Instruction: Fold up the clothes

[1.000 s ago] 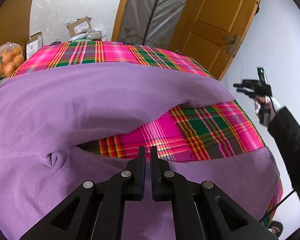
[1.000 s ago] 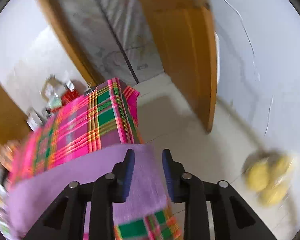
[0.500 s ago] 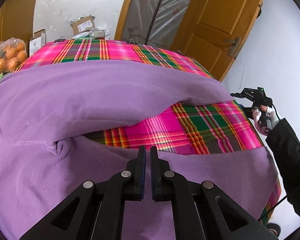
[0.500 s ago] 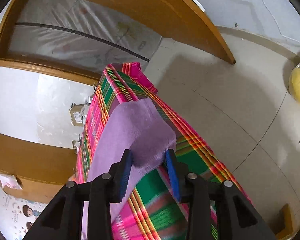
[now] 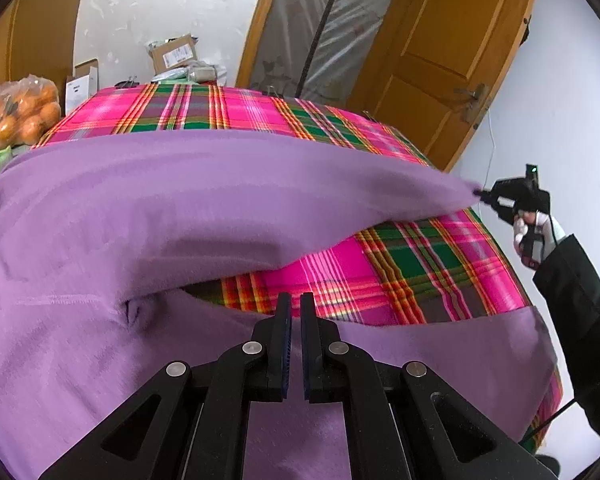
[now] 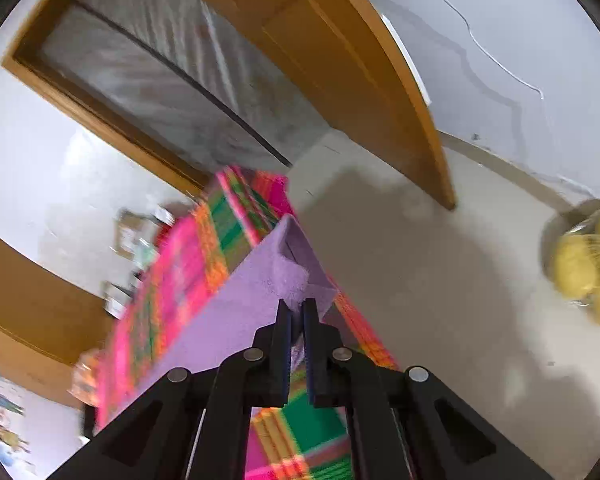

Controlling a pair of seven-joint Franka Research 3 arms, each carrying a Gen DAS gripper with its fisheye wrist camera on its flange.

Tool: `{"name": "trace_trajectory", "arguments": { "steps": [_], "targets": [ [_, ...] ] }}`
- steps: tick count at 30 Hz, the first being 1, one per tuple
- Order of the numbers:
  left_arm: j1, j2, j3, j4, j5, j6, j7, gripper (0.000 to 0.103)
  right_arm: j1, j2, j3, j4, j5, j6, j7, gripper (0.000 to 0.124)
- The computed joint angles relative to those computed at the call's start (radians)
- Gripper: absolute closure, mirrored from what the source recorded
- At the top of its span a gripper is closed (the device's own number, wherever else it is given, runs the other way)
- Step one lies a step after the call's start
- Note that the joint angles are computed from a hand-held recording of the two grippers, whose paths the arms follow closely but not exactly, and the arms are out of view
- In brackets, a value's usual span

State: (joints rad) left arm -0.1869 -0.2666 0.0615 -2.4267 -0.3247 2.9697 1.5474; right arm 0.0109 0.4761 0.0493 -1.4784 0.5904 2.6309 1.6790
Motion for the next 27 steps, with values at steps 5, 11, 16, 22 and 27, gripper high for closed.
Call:
{"name": "trace_trajectory", "arguments": {
  "steps": [5,11,16,22,27],
  "targets": [
    [0.047,-0.008,-0.013,0.003,0.051,0.017,-0.045,0.099,0.140,-0.046,-0.157,-0.070,-0.311,0.036,0.255,0.112],
    [0.111,0.043,-0.033,0.063,0.147,0.005,-0.116,0.099,0.104,-0.117,0.048,-0.119,-0.271,0.095,-0.130,0.112],
    [0.180,0.115,-0.068,0.130,0.229,-0.046,-0.189,0.099,0.204,-0.077,0.116,-0.041,-0.262,-0.023,-0.394,0.112],
    [0.183,0.122,-0.060,0.108,0.167,-0.078,-0.128,0.099,0.331,-0.049,0.076,-0.041,-0.357,-0.056,-0.517,0.112],
    [0.168,0.103,-0.047,0.082,0.095,-0.073,-0.058,0.099,0.328,-0.074,0.056,-0.073,-0.344,-0.079,-0.555,0.105]
  ]
}}
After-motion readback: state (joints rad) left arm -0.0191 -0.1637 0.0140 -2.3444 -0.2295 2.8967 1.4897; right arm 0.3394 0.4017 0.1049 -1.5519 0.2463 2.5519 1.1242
